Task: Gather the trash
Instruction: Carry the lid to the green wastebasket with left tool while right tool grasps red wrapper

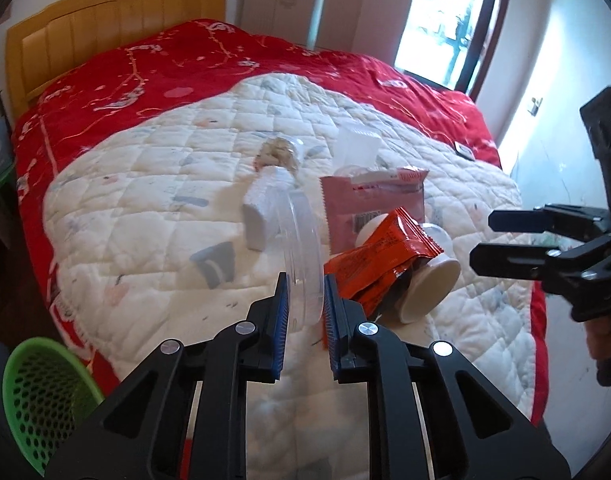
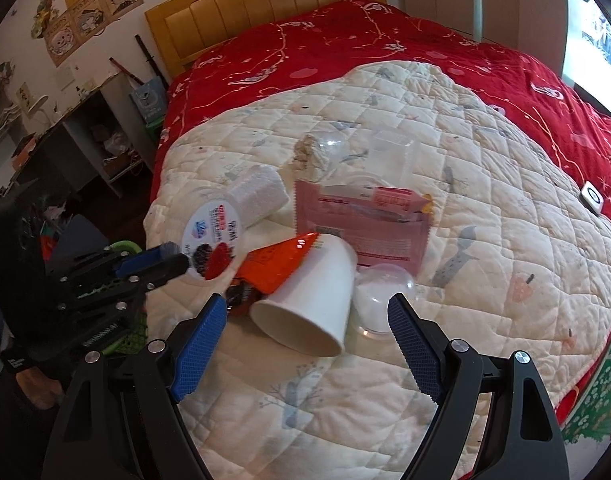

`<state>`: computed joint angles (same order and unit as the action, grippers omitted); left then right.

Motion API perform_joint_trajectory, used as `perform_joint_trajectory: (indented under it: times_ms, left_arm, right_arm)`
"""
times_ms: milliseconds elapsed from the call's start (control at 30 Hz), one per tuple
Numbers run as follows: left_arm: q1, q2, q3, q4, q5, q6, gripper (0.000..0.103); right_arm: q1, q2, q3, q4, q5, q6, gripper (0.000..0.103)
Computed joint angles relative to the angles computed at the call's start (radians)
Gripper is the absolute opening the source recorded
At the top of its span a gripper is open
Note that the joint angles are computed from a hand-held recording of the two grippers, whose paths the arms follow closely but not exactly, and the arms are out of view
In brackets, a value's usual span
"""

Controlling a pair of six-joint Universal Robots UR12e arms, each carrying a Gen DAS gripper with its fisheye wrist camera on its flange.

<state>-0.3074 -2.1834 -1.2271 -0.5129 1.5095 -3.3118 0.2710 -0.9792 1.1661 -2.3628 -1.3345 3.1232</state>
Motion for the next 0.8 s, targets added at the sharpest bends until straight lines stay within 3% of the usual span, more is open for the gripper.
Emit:
perform_joint_trajectory:
  times_ms: [200, 800]
  left_arm:
    - [0.013, 0.055, -0.072, 0.039, 0.014, -0.051, 0.004]
    - [0.063, 0.201, -0.28, 0.151, 0.104, -0.161, 0.004]
  right_arm:
    - [0.01, 0.009, -0.013, 0.005, 0.012, -0.005, 0.077]
    - [0.06, 0.082, -0.122, 0.07, -0.035, -0.094, 0.066]
